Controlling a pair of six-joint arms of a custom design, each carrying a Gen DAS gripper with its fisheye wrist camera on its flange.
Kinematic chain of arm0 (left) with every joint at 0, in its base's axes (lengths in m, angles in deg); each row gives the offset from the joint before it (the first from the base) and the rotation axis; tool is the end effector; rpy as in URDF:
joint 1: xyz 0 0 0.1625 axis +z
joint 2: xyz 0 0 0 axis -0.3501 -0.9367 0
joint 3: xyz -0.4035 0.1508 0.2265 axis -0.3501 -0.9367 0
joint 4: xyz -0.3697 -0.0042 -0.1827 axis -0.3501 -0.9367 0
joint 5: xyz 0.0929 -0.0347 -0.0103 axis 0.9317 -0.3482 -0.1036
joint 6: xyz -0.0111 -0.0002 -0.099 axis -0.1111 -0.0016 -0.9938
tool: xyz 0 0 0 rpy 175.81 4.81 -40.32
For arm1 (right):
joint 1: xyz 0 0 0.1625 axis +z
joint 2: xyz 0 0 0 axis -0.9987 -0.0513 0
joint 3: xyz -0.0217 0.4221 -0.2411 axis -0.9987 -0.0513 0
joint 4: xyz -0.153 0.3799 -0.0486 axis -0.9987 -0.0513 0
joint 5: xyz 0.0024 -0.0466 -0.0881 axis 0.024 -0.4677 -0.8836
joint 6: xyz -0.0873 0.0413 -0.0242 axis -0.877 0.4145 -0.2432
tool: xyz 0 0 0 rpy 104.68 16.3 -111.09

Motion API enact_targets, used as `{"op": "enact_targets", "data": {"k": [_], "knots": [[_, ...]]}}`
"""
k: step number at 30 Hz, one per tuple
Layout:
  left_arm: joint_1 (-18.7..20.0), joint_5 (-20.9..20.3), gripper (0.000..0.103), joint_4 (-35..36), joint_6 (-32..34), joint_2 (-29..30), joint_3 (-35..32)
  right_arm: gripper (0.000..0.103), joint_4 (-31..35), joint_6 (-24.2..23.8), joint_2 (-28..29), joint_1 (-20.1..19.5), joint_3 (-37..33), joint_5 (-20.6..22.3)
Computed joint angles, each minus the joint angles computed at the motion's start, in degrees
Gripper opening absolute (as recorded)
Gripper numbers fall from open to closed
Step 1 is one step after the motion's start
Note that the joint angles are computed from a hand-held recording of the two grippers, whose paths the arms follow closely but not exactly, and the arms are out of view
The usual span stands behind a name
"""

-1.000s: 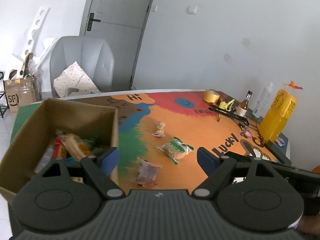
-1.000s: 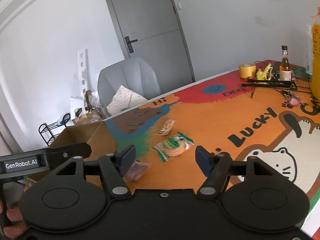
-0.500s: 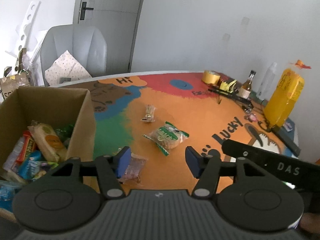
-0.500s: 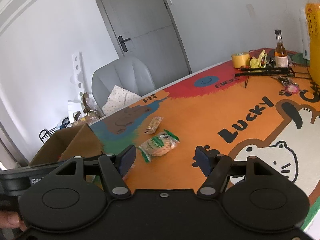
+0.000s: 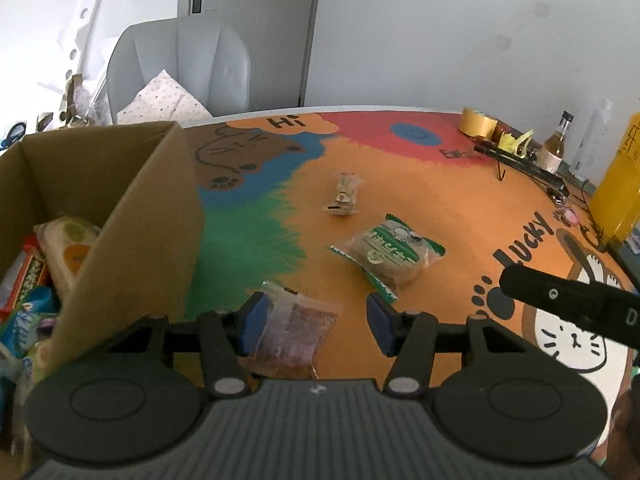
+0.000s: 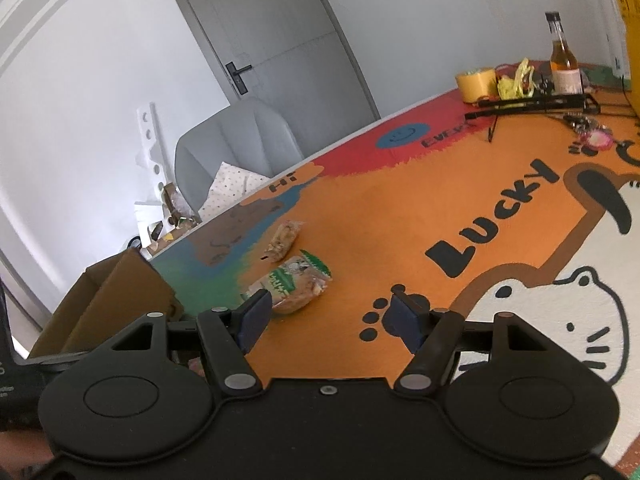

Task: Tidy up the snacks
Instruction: 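Grasp the clear packet with the left gripper while the right grasps the green-white bread packet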

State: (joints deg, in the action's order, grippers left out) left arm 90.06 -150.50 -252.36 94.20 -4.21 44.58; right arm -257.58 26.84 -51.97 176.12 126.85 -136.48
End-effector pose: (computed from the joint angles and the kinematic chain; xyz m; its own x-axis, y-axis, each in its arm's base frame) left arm -0.0735 -0.7095 0.0488 -0.7394 0.3436 -0.5790 0.6301 0.6560 -0.4154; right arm 0.0969 -0.6354 0.0096 -0.9328 0.1394 0.3324 -0.2314 0.4754 -0.8488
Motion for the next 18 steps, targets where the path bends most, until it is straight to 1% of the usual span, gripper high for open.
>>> {"op": "enact_targets", "data": {"k": [6,13,15,16,17,18], "knots": [[0.3,0.2,0.059,1.8,2.3,-0.2,-0.2,0.067,3.0,0.5,0.7,-0.7,-2.1,1.4],[1.3,1.4,0.059,4.1,0.6,-0.3,-1.2,0.067,6.2,0.0,1.5,-0.4,-4.3,2.1],[1.2,1.9,0.059,3.0,1.4,0.3,-1.4,0.067,6.9,-0.7,1.6,-0.1,-4.8,1.6],[1.2,2.0,0.055,2.8,1.3,0.5,-1.6,0.067,7.2,-0.8,1.7,0.0,-5.1,1.5],[1.2,1.8,0.043,2.7,0.8,0.6,-1.8,0.067,7.7,-0.7,1.7,0.0,-5.5,1.3],[1.1,2.0,0.038,2.6,0.4,0.8,-2.0,0.067,8.1,-0.5,1.7,0.1,-5.9,1.0]]}}
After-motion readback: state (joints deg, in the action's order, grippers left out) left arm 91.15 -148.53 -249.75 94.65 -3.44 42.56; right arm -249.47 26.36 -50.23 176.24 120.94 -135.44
